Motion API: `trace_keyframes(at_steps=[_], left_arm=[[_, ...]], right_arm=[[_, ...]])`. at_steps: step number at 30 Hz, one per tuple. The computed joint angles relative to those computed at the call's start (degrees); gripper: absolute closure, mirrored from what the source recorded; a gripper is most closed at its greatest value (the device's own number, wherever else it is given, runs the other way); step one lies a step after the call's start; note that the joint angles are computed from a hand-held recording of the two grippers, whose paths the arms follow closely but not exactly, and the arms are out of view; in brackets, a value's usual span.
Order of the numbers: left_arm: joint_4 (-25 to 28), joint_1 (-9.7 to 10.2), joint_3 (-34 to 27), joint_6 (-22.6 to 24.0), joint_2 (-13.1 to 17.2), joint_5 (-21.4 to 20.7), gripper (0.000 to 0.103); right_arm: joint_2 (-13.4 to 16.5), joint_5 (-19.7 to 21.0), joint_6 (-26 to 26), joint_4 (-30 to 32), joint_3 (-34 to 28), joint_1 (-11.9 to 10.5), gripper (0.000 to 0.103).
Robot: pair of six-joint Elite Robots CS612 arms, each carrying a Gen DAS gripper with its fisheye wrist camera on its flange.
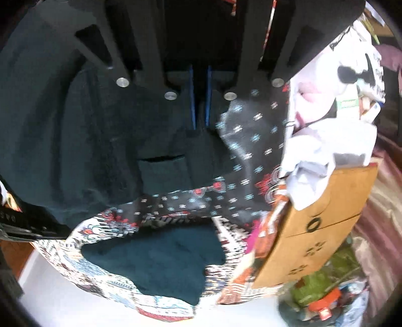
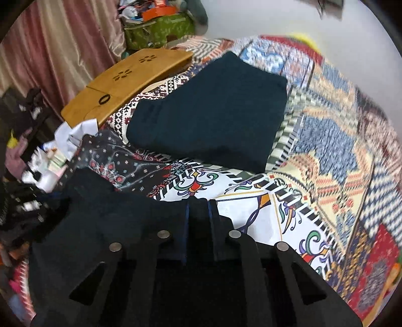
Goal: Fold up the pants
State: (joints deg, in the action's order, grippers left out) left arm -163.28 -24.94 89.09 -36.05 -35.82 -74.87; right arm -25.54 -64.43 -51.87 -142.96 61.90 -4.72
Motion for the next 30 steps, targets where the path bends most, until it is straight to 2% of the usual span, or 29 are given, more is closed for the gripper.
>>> trace_keyframes(at_steps=[2, 4, 9, 10, 12, 15, 17, 19, 23, 26, 30], left_arm=[[0.18, -0.13, 0.94, -0.83, -0.25, 1.66, 0.097], [3.56, -0.30, 1.18, -2.11, -0.24, 3.87, 0.100], [2.95, 0.90, 2.23, -1.98, -1.28, -1.92, 0.099], [2.50, 1.03, 2.39, -1.34, -1.77, -3.01, 0.099], [2.00, 0.73, 2.95, 0.13, -2.88, -2.59, 0.095], [-0.11, -0.49, 4.58, 1.82, -5.09, 0.33, 0.074], [-2.81, -1.29, 5.90, 2.36, -6.28, 1.17, 0.049], [-5.92, -2.36, 7.22, 3.59, -7.33, 2.53, 0.044], [-8.22, -4.11, 8.53, 5.44, -8.50, 2.49, 0.037], [-8.33, -5.38, 9.39, 5.79, -8.98, 1.47, 0.035], [-6.72, -6.61, 9.44, 6.58, -8.59, -0.45, 0.035]], right_arm=[[-0.03, -0.10, -0.93, -1.44, 0.32, 0.04, 0.093], [0.40, -0.16, -0.53, -0.31, -0.77, 0.04, 0.094], [1.09, -2.58, -0.55, 1.53, -2.61, 0.61, 0.092], [0.74, -2.85, -0.95, 1.39, -2.23, 0.60, 0.088], [-0.30, -2.25, -0.85, 2.05, -1.28, 0.37, 0.085], [-3.11, -0.49, -1.10, 1.07, 2.12, -0.61, 0.075], [-5.65, 1.75, -1.68, -2.06, 6.04, -1.66, 0.062], [-8.04, 3.81, -2.68, -4.81, 9.89, -2.74, 0.054], [-11.87, 7.93, -4.72, -7.65, 16.56, -4.88, 0.049], [-13.77, 9.97, -6.02, -8.00, 20.75, -6.22, 0.048], [-15.22, 10.09, -9.80, -8.28, 25.22, -7.12, 0.048]])
